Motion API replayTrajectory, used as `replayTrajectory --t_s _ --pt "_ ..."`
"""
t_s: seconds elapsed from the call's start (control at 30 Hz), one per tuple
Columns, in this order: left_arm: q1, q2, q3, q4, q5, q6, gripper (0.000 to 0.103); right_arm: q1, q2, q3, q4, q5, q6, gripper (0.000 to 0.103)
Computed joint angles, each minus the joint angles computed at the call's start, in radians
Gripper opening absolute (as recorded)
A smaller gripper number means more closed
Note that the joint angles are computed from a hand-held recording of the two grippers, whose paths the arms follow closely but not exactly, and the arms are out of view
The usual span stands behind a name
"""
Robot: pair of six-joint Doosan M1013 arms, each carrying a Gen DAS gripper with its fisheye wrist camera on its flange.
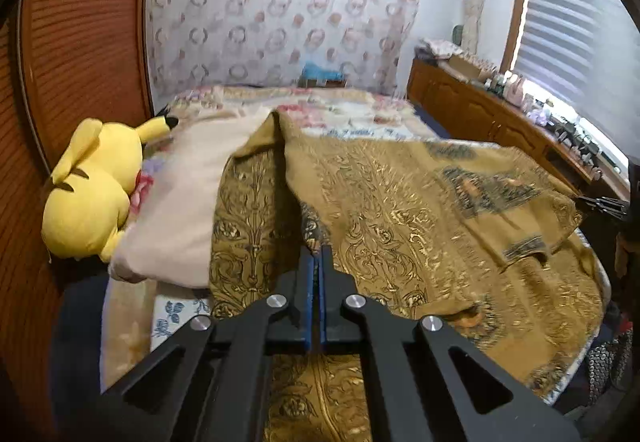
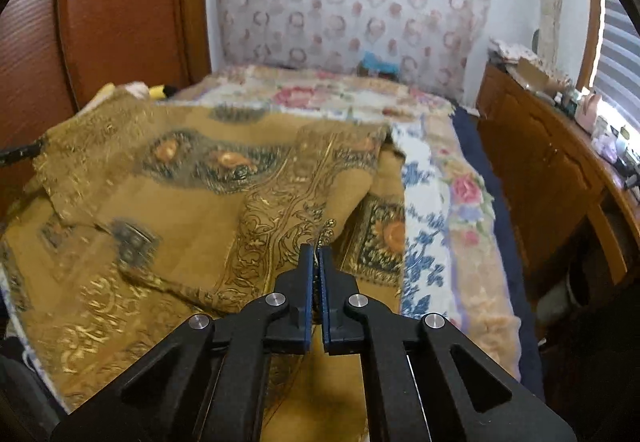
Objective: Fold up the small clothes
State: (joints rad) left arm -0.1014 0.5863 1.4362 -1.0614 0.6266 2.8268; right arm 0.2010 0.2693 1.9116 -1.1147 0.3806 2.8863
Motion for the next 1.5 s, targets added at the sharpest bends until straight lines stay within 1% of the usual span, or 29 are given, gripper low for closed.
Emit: replayTrajectory --t_s 0.17,0.23,0.3,0.4,0.47,0.57,0.67,0.73,0.87,0.97,1.03,1.1,1.23,1.27,1.3,1.33,1.37,1.4,1.43,1.47,1.5 --pt "0.034 -0.037 0.043 -0.142 0.054 0.114 0.0 0.016 -0.05 0.027 -0.037 -0.005 0.038 0.0" --pt "0.047 -0.048 0.053 -0.179 0.075 0.139 0.0 0.027 -0.066 0.036 -0.042 0.002 0.039 0.0" --pt "0.057 -0.059 0.064 -0.201 0.09 0.159 0.0 0.039 -0.082 0.044 -0.032 0.01 0.023 0.0" --pt "0.073 -0.076 0.079 -0.228 0.108 0.186 0.0 0.046 -0.11 0.055 0.01 -0.006 -0.011 0.0" --pt "0.083 -0.086 0.091 -0.24 0.116 0.193 0.0 0.059 -0.131 0.065 0.006 0.003 -0.008 0.0" --pt "0.097 -0.104 0.118 -0.246 0.097 0.203 0.0 0.072 -0.168 0.086 0.025 0.011 -0.021 0.0" --pt "0.101 -0.111 0.142 -0.225 0.059 0.189 0.0 0.077 -0.196 0.108 0.059 0.002 -0.032 0.0" --pt "0.098 -0.102 0.148 -0.164 0.034 0.139 0.0 0.08 -0.2 0.118 0.095 -0.002 -0.051 0.0" --pt "0.087 -0.071 0.146 -0.034 0.011 0.025 0.0 0.076 -0.165 0.132 0.243 0.003 -0.155 0.0" --pt "0.08 -0.065 0.153 0.024 -0.003 -0.038 0.002 0.068 -0.146 0.148 0.29 -0.011 -0.159 0.0" --pt "0.079 -0.067 0.162 0.028 -0.004 -0.041 0.003 0.073 -0.147 0.151 0.289 -0.006 -0.148 0.001" --pt "0.078 -0.072 0.168 0.033 -0.017 -0.041 0.007 0.084 -0.145 0.145 0.254 0.013 -0.116 0.003" --pt "0.079 -0.083 0.177 0.022 -0.038 -0.022 0.011 0.102 -0.147 0.127 0.174 0.051 -0.063 0.008" --pt "0.077 -0.09 0.184 0.014 -0.051 -0.005 0.016 0.106 -0.147 0.122 0.148 0.062 -0.044 0.011" --pt "0.079 -0.089 0.18 0.009 -0.051 0.007 0.024 0.109 -0.147 0.118 0.128 0.069 -0.028 0.016" --pt "0.079 -0.091 0.182 0.0 -0.051 0.021 0.028 0.113 -0.147 0.115 0.106 0.073 -0.01 0.023" --pt "0.08 -0.092 0.181 -0.008 -0.047 0.03 0.04 0.117 -0.146 0.11 0.086 0.072 0.004 0.026" --pt "0.081 -0.09 0.177 -0.012 -0.042 0.032 0.052 0.119 -0.144 0.107 0.076 0.07 0.01 0.032" --pt "0.081 -0.088 0.174 -0.013 -0.04 0.031 0.059 0.121 -0.14 0.103 0.07 0.067 0.011 0.035" --pt "0.079 -0.083 0.168 -0.007 -0.039 0.021 0.061 0.123 -0.134 0.097 0.059 0.058 0.015 0.036" --pt "0.076 -0.074 0.157 0.017 -0.037 -0.002 0.061 0.123 -0.128 0.094 0.059 0.048 0.013 0.039"
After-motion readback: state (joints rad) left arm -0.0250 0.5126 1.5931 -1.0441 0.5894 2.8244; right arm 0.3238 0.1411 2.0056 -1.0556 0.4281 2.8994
